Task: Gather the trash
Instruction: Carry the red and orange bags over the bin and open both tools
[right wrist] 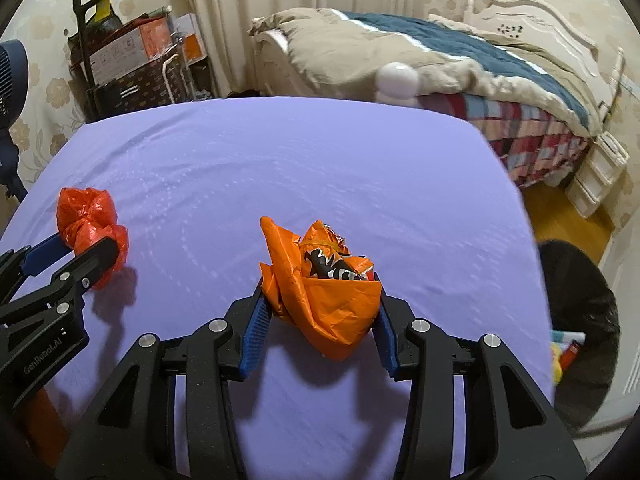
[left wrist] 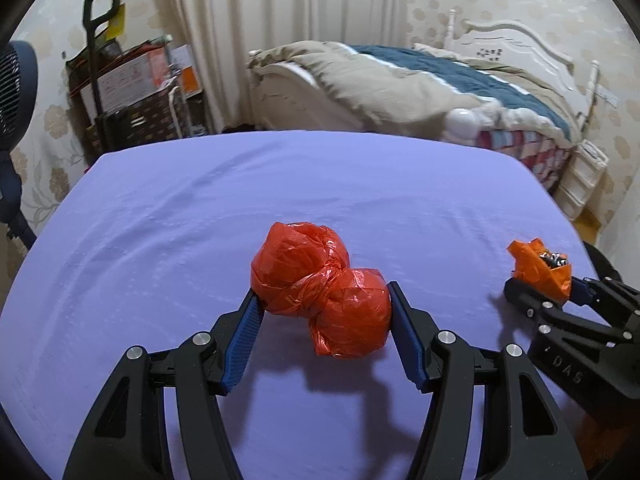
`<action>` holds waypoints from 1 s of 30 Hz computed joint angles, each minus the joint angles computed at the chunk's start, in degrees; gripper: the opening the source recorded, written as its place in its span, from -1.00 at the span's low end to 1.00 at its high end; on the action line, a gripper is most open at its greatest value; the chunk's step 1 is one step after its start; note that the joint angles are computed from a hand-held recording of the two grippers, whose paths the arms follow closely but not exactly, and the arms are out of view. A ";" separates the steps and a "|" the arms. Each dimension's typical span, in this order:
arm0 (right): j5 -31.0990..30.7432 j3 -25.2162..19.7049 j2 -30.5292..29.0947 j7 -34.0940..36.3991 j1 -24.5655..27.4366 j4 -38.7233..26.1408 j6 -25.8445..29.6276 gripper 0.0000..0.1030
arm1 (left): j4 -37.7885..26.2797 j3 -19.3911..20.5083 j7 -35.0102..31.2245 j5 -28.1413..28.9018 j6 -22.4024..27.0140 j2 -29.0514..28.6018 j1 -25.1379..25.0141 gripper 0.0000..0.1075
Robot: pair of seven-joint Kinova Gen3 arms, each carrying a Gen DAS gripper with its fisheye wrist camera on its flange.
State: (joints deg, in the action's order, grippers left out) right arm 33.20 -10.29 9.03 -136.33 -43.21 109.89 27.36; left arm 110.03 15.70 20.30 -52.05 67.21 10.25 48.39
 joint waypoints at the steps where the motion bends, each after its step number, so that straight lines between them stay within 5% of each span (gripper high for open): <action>1: 0.38 0.34 -1.12 -0.63 0.11 1.21 -0.29 -0.14 | -0.97 0.43 0.09 -0.48 0.40 0.66 0.67 0.12; 15: 7.66 -3.27 -13.09 -10.54 13.07 13.14 -1.80 -0.14 | -13.23 -2.12 -6.52 -3.35 -0.28 8.89 7.81 0.12; 30: 6.43 -3.59 -16.42 -6.29 29.13 16.60 -7.23 -0.13 | -27.45 -8.43 -17.14 -2.63 -2.64 17.79 13.21 0.12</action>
